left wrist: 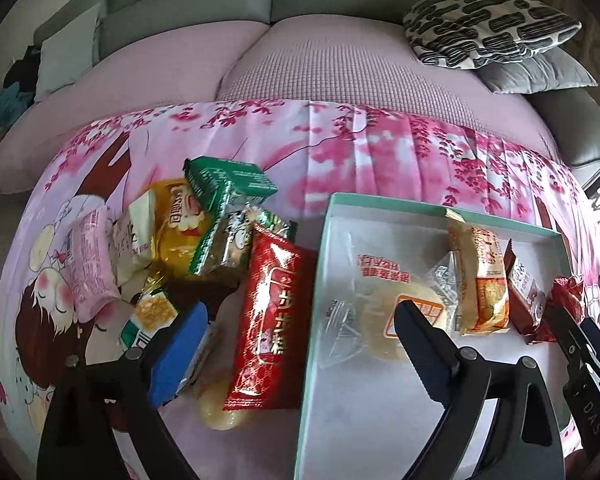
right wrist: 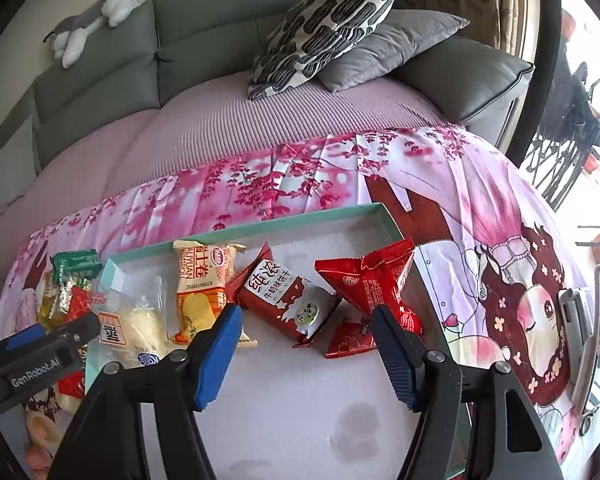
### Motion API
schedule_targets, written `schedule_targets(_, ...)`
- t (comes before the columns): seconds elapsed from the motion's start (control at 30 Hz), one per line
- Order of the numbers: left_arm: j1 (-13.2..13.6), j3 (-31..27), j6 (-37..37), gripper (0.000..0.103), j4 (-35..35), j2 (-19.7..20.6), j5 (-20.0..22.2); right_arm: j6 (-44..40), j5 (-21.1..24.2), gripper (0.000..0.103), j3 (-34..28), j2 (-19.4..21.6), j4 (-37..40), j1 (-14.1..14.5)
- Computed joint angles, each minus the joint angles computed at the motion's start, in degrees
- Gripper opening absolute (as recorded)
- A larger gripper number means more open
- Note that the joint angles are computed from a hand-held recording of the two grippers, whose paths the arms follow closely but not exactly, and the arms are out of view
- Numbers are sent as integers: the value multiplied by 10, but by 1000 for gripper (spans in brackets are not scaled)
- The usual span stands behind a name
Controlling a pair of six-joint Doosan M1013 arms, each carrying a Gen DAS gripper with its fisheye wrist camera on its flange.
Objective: Organize snacks
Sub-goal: 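Move both grippers back toward the remaining snack pile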
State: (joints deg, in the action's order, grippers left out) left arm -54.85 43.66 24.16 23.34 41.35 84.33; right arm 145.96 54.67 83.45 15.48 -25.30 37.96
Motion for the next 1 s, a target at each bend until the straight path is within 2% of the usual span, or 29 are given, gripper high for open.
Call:
schedule_targets(0.43, 3, 20, -28, 95, 2, -11, 2, -15, 4, 71, -5, 6, 23, -1)
schedule_targets(0.53, 3, 30, -40, 95, 8, -17, -4, -15, -16, 80, 1, 3, 29, -2)
schedule_targets(0.6, 4, 38, -48, 96, 10, -21, -5, -11, -31, 95, 5, 1, 26, -2)
schedule_targets(0.67, 4, 46, -54, 100, 8, -25, -6, -9, -37, 103, 7, 0, 24, -1)
schedule_targets(1.0, 6, 85, -73, 101, -8, -46, -16, -25, -35, 103, 3, 3, 31, 1)
